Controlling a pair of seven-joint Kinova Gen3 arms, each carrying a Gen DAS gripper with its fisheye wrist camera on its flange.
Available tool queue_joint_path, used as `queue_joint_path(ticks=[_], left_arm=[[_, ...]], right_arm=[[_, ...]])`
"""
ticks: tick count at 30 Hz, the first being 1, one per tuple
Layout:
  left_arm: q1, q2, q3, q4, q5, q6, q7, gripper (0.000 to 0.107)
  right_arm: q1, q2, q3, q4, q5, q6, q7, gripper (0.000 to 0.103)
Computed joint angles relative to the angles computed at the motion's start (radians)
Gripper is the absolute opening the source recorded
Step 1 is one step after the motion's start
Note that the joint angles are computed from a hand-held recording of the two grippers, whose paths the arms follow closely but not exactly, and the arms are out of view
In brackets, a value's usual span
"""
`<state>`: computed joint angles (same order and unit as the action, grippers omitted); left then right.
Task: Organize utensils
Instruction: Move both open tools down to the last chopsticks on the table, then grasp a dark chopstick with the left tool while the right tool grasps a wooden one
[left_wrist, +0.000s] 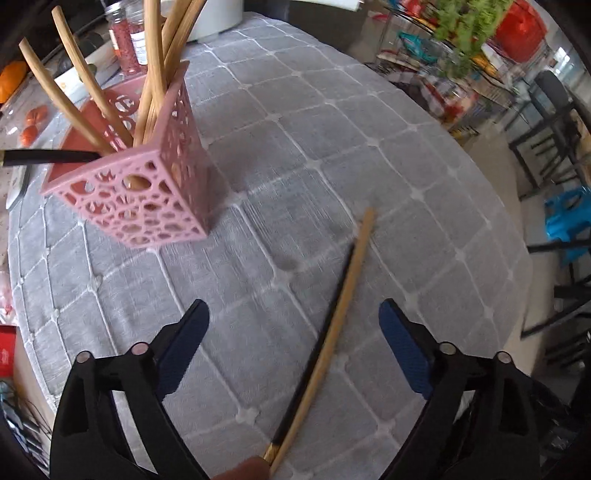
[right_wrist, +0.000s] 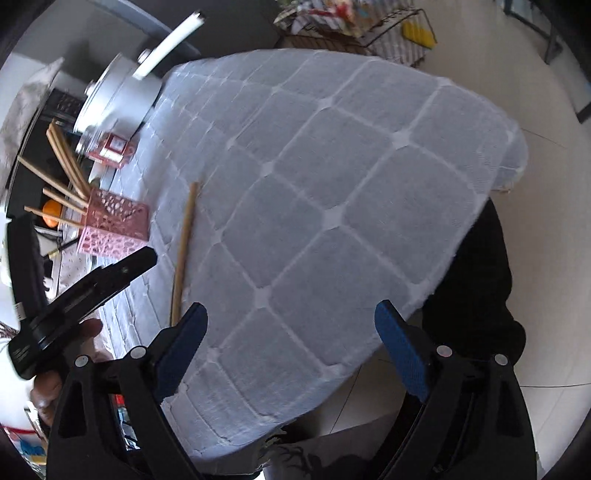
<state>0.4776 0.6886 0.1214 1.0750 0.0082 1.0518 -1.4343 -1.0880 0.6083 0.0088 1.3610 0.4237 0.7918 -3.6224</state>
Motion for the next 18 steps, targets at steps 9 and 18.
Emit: queue_joint_path(ticks=[9,18], left_arm=[[0.034,0.100,-0.033,-0.152,-0.031,0.119,0.109,0.076],[0.061,0.159,-0.033,-0.264,-0.043,0.208,0.108,0.077]], right_arm=[[0.008,-0.059,0.003,0.144,0.038,-0.155,-0.057,0.089],[-0.001,-0.079,0.036,0.210,0.027,-0.251,-0.054,0.089]])
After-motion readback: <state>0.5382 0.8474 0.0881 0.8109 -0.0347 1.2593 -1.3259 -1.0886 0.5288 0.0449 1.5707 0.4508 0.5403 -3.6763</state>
